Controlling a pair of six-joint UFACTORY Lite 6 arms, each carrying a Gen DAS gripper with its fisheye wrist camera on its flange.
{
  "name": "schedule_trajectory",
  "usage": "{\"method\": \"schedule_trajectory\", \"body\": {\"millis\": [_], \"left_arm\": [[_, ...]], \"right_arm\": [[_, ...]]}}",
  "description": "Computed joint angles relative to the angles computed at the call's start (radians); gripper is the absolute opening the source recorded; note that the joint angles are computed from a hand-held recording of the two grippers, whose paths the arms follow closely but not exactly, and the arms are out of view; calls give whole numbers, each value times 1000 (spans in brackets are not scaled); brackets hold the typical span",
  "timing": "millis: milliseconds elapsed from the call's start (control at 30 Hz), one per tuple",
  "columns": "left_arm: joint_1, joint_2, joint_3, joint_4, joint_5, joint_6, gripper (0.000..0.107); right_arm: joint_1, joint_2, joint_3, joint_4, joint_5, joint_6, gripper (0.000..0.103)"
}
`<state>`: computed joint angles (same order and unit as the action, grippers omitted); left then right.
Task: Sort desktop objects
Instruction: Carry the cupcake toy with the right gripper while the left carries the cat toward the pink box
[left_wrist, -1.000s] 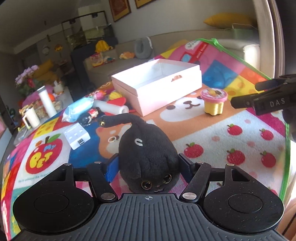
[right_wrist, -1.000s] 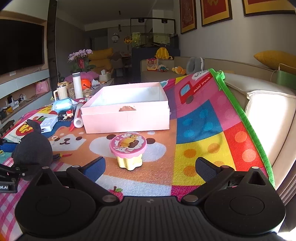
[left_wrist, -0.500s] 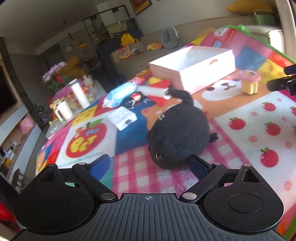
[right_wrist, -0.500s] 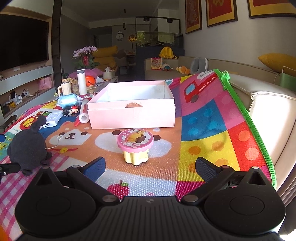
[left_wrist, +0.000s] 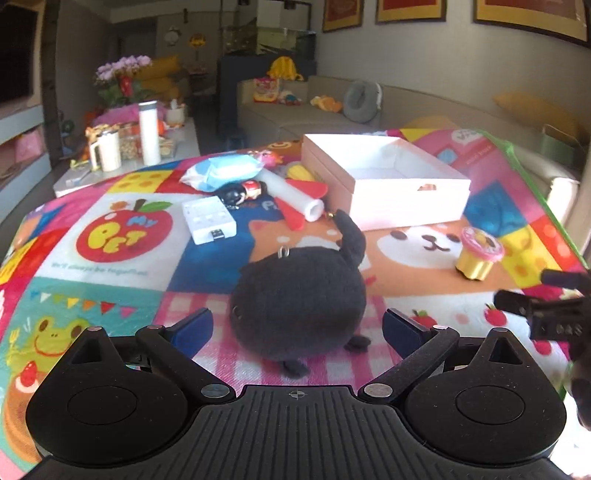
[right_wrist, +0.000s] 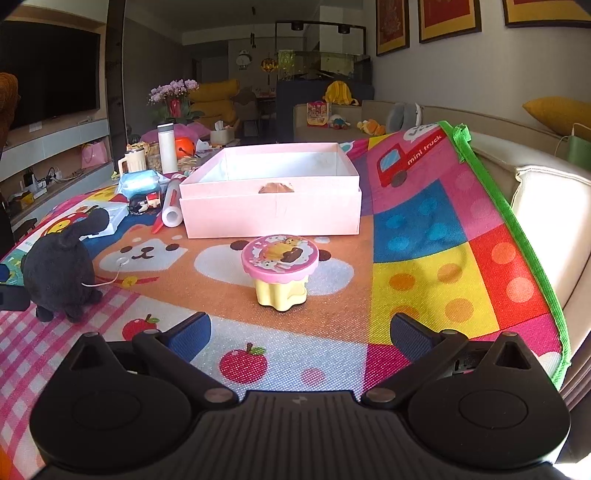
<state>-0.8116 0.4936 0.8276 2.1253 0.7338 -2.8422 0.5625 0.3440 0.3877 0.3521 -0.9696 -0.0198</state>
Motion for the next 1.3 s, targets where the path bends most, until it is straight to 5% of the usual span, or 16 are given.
{"method": "schedule_trajectory", "body": {"millis": [200,500,700,833,1033,1300], "left_arm": [[-30,185,222,-199,76,175,92],[-36,69,58,-126,88,102,91],[-51,-13,-49,-79,101,28,91],[-68,-35,-68,-80,111,24,91],[-139,-82,-79,-98,166,81,91],[-163,-92,57,-42,181,240,91]], "right_arm": [[73,-24,-32,114,-80,-116,103],[33,79,200,93,46,-236,101],[16,171,362,126,199,-320,85],[7,172,402,166,283,-357,54],[-33,-40,239,76,348,-273,53],[-83,-628,-68,-9,532,-327,53]]}}
